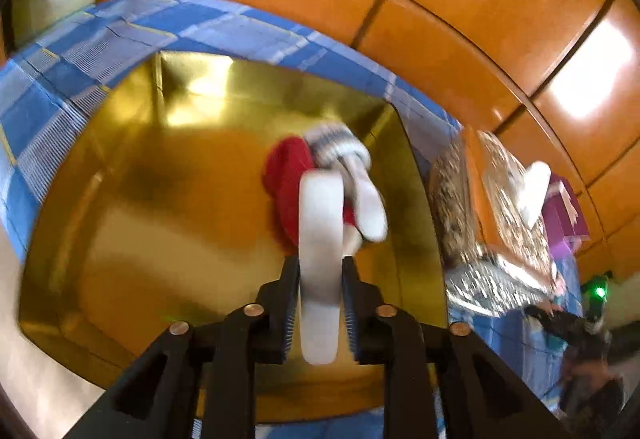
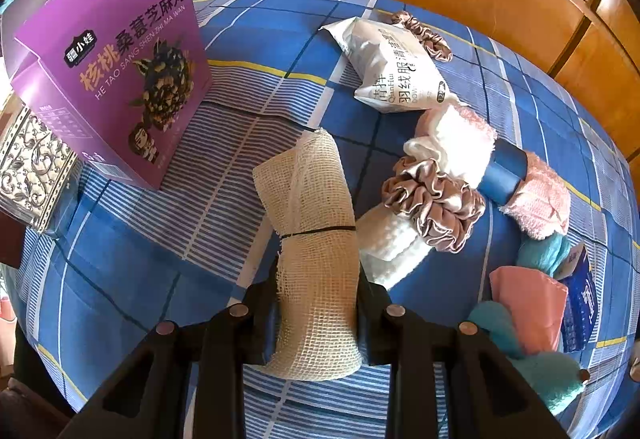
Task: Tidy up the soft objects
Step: 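Carry the white sponge with the left tool into the gold tray and release, then carry the beige mesh roll with the right tool into the gold tray and release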
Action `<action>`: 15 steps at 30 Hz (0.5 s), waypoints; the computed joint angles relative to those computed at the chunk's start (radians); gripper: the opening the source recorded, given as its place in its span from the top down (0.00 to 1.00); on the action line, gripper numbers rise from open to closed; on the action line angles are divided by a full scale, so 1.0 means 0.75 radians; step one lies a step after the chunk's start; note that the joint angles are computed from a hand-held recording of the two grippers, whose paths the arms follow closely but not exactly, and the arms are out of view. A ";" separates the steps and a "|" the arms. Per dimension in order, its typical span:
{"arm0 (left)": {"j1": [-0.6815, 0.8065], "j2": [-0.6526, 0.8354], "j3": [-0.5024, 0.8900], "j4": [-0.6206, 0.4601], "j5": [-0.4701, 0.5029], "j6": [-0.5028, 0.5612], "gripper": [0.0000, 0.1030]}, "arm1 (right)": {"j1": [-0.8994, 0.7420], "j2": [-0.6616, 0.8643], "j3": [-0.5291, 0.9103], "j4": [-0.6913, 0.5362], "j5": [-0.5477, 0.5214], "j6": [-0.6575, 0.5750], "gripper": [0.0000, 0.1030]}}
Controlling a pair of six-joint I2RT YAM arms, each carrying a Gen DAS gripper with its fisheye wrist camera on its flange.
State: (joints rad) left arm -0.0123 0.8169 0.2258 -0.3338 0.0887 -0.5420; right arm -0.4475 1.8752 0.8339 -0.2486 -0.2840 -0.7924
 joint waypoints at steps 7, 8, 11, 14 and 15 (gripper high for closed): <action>-0.283 -0.253 0.011 -0.166 -0.304 -0.102 0.39 | -0.011 -0.002 0.005 -0.005 -0.008 0.016 0.71; -0.327 -0.316 0.024 -0.226 -0.373 -0.115 0.36 | -0.011 -0.006 0.005 -0.005 -0.007 0.023 0.71; -0.395 -0.432 0.044 -0.341 -0.516 -0.117 0.26 | -0.005 -0.022 -0.002 0.002 0.005 0.033 0.71; -0.381 -0.479 0.041 -0.387 -0.521 -0.068 0.26 | 0.000 -0.030 0.006 -0.019 0.010 0.077 0.72; -0.353 -0.479 0.030 -0.374 -0.493 -0.040 0.26 | -0.003 -0.030 0.023 -0.045 0.007 0.100 0.72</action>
State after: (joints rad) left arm -0.2772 0.4575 0.2486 -0.6142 -0.2813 -0.5717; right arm -0.4496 1.8527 0.8511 -0.2820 -0.2789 -0.7172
